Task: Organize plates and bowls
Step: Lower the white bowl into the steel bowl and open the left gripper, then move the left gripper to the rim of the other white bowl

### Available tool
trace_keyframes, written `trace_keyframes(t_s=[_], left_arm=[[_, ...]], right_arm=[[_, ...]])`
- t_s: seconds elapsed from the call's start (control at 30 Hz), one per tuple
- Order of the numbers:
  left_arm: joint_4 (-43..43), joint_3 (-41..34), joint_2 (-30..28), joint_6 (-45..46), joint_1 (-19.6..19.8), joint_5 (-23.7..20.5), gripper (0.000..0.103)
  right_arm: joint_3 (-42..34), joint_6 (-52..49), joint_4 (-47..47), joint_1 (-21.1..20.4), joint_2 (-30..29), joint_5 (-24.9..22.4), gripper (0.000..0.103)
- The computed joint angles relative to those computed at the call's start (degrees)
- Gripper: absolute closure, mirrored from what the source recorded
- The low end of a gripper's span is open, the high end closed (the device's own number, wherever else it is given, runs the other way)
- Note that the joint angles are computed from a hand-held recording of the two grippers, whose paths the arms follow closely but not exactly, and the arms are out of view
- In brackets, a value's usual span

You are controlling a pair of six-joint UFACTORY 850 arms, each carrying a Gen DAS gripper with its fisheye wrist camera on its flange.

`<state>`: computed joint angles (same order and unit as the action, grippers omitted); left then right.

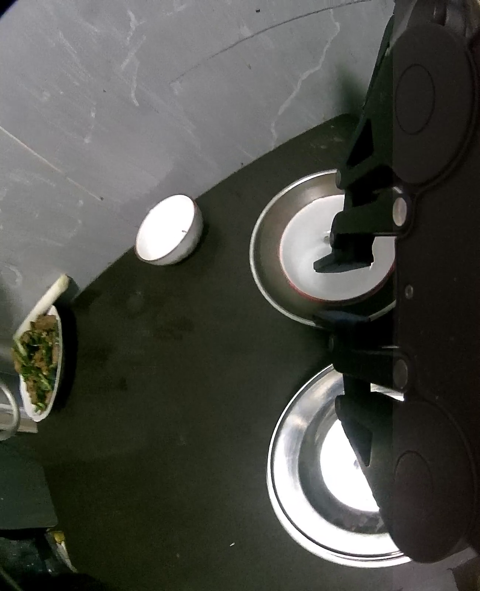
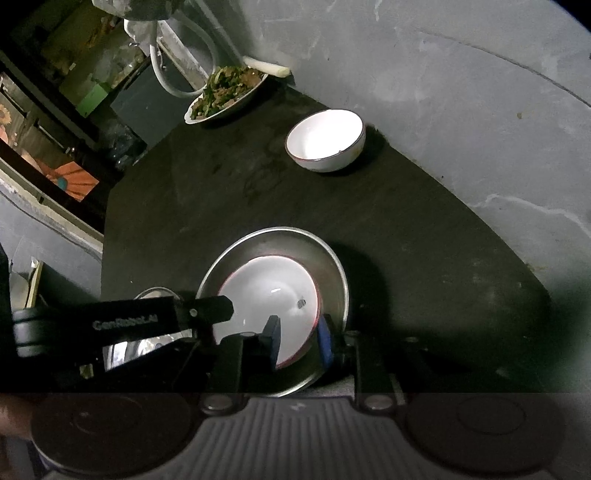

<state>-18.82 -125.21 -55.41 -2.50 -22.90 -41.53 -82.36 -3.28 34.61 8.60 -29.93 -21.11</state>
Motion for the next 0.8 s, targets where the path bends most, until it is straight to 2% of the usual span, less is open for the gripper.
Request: trace_keyframes(t_s=[0.07, 0.13, 0.23, 0.3, 0.37, 0.53, 0.63, 0.8], left_arm=[[-0.4, 0.9, 0.7, 0.3, 0.1, 1.0, 0.073], [1.8, 2.5, 1.9, -1.3, 0.0, 2.9, 0.058], [4.2, 3.6, 2.8, -3.8, 0.0, 4.9, 0.051], [4.7, 3.8, 2.9, -4.8, 0.2, 5.5, 0.046], [6.1, 3.9, 3.1, -6.3, 0.3, 6.1, 0.04], [9.5, 3.9, 3.2, -9.5, 0.1, 7.9, 0.015], [12.1, 3.9, 3.1, -12.8, 0.0, 9.1, 0.002], [15.8, 1.3, 1.4, -17.4, 0.2, 7.5, 0.001]], right_arm=[[0.5, -0.1, 0.2, 0.1, 0.5, 0.6, 0.073], [1.0, 0.1, 0.0, 0.1, 1.1, 1.3, 0.07], [1.9, 1.2, -1.3, 0.3, 2.0, 2.7, 0.064], [2.2, 4.4, -4.8, 0.5, 2.4, 3.5, 0.052], [2.3, 8.1, -8.6, 0.6, 2.7, 3.9, 0.05], [2.6, 8.4, -8.1, 0.4, 2.8, 4.3, 0.042], [3.0, 9.1, -8.7, 0.3, 3.1, 5.2, 0.03], [2.9, 10.2, -8.2, -0.3, 2.8, 5.8, 0.008]])
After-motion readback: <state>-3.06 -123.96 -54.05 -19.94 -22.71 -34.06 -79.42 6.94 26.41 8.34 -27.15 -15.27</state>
